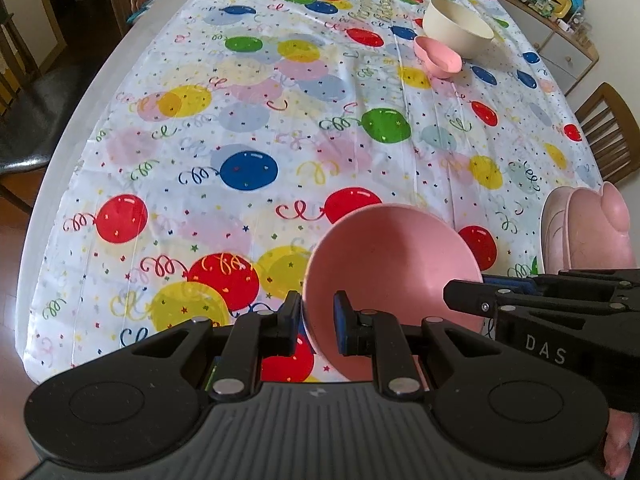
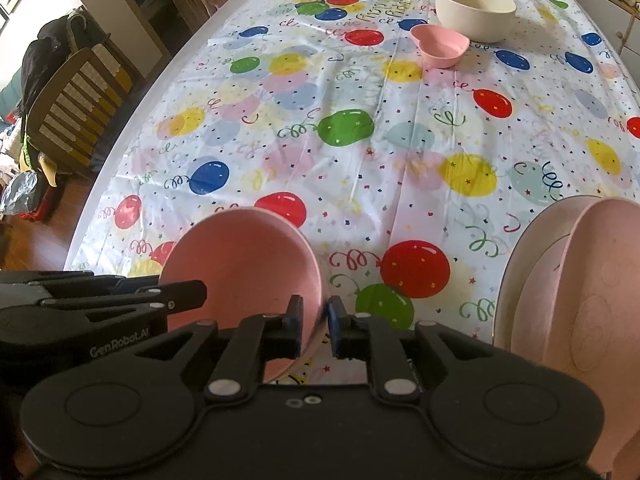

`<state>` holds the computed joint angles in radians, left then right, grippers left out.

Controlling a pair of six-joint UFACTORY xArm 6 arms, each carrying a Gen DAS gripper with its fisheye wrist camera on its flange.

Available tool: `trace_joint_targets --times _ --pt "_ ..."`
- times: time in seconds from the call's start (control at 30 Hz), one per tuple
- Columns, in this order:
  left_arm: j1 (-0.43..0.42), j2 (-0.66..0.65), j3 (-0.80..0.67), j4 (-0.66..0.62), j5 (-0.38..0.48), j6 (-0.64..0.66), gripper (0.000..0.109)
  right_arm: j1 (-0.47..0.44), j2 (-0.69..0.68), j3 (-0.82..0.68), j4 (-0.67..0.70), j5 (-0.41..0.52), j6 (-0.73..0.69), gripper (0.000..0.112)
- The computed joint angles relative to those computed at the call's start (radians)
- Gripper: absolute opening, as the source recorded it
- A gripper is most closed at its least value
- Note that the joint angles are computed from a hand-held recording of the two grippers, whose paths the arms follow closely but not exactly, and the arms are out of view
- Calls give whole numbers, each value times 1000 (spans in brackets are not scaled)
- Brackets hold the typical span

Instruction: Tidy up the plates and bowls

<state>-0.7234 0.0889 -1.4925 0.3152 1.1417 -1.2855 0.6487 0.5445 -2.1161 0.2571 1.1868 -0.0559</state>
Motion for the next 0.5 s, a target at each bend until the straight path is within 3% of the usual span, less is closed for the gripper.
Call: trace_joint_targets --times 0.5 --pt "1 -25 -20 26 33 58 17 -21 -3 -46 18 -8 -24 22"
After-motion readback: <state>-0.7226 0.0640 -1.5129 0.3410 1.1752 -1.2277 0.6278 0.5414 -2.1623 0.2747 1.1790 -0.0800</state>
